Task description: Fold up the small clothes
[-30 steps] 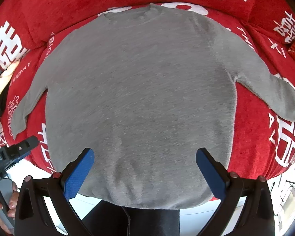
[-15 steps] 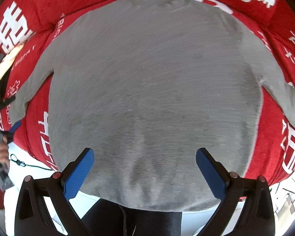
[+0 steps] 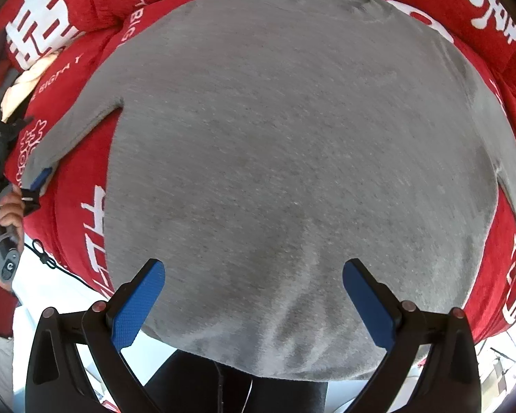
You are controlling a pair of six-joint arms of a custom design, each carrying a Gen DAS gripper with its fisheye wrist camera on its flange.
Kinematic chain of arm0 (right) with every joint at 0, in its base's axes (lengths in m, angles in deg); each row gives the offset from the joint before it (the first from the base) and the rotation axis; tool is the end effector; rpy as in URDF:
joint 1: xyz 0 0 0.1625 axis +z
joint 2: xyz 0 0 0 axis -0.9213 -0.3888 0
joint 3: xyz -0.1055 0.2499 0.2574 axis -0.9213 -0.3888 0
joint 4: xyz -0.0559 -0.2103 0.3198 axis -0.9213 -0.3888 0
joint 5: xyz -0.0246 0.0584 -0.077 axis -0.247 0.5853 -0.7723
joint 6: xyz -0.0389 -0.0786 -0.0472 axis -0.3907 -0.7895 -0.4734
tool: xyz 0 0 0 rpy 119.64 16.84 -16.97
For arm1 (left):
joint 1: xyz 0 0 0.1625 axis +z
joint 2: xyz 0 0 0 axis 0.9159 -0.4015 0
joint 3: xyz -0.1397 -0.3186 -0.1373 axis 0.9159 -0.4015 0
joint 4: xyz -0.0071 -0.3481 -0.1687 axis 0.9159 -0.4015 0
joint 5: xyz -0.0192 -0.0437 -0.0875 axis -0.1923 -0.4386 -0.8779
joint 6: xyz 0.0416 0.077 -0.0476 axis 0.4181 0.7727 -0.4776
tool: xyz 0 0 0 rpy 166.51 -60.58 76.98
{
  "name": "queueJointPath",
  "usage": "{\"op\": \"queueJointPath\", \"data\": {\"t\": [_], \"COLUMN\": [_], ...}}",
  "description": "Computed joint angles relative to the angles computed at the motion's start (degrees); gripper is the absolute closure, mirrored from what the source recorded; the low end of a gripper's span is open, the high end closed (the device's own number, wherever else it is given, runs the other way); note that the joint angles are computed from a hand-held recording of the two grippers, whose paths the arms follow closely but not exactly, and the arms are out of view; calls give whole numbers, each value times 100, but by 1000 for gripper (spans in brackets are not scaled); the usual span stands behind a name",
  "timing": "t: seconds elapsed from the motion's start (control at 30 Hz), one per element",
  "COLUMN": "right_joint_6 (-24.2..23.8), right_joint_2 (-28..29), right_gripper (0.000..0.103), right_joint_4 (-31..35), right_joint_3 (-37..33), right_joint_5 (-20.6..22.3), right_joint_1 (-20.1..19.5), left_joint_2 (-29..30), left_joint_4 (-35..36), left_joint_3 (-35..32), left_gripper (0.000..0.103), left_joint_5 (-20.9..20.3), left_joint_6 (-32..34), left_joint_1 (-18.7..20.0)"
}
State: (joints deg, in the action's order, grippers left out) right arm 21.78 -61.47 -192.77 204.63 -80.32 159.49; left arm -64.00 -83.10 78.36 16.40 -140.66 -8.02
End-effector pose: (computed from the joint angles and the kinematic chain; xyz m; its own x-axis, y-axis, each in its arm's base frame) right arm 0.0849 -0.3281 0.2914 -0.6892 0.4830 0.5402 0.3711 0.8755 -0.3094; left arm -0.2018 -0.6469 0.0920 -0.8914 -0.4443 -0.0895 -0.3869 0.8489 -0.3602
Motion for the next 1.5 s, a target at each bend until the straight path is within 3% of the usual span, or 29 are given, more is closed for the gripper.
{"op": "queueJointPath", "data": {"t": [0.03, 0.07, 0.1, 0.13, 0.2, 0.37, 0.53, 0.73, 0.87, 1.0, 1.1, 1.13, 1.17, 1.2, 1.23, 1.3, 1.4, 1.5], "right_joint_6": [10, 22, 19, 13, -20, -6, 5, -207, -777, -1644, -2480, -2722, -2963, -3130, -3233, -3214, -3085, -3206], "right_joint_2": [5, 22, 49, 73, 108, -231, -863, -1928, -2740, -3468, -3988, -4141, -4267, -4344, -4368, -4162, -3558, -2619], "right_gripper": [0, 0, 0, 0, 0, 0, 0, 0, 0, 0, 0, 0, 0, 0, 0, 0, 0, 0], "right_joint_4": [35, 77, 47, 10, -93, 4, 127, 272, 371, 348, 406, 419, 445, 451, 441, 341, -91, -767], "right_joint_3": [-24, -58, -62, -62, -43, 10, 127, 296, 298, 329, 349, 368, 364, 364, 363, 298, 225, 131], "right_joint_5": [29, 47, 46, 47, 48, 138, 132, 162, 313, 614, 1139, 1314, 1505, 1612, 1642, 1538, 1076, 570], "right_joint_1": [9, 5, 6, 7, 16, 83, 3, -517, -1235, -2195, -3326, -3654, -3986, -4183, -4274, -4057, -3134, -2025], "left_joint_2": [-13, -42, -36, -33, -14, 163, 708, 1771, 2574, 3310, 3179, 3045, 2877, 2677, 2507, 2125, 1804, 1683], "left_joint_4": [70, 37, 23, 33, 112, 452, 375, 594, 1038, 2026, 2180, 2168, 2191, 2259, 2238, 2132, 2500, 3122], "left_joint_3": [24, 84, 89, 77, 5, -458, -1252, -2401, -3050, -3598, -3238, -3057, -2861, -2656, -2442, -2007, -1818, -1911], "left_gripper": [44, 60, 89, 97, 97, 97, 97, 97, 97, 95, 95, 94, 68, 16, 2, 0, 0, 0], "left_joint_5": [103, 212, 253, 228, 420, 1240, 1044, 278, -423, -90, -44, -32, 20, 185, 404, 862, 1431, 1672], "left_joint_6": [-33, -45, -16, 41, 166, 1757, 2848, 3812, 3989, 3838, 3763, 3772, 3787, 3750, 3693, 3740, 3543, 2903], "left_joint_1": [-15, -35, -27, -6, -61, -680, -1151, -1907, -2337, -2696, -2754, -2764, -2778, -2804, -2823, -2857, -2733, -2427]}}
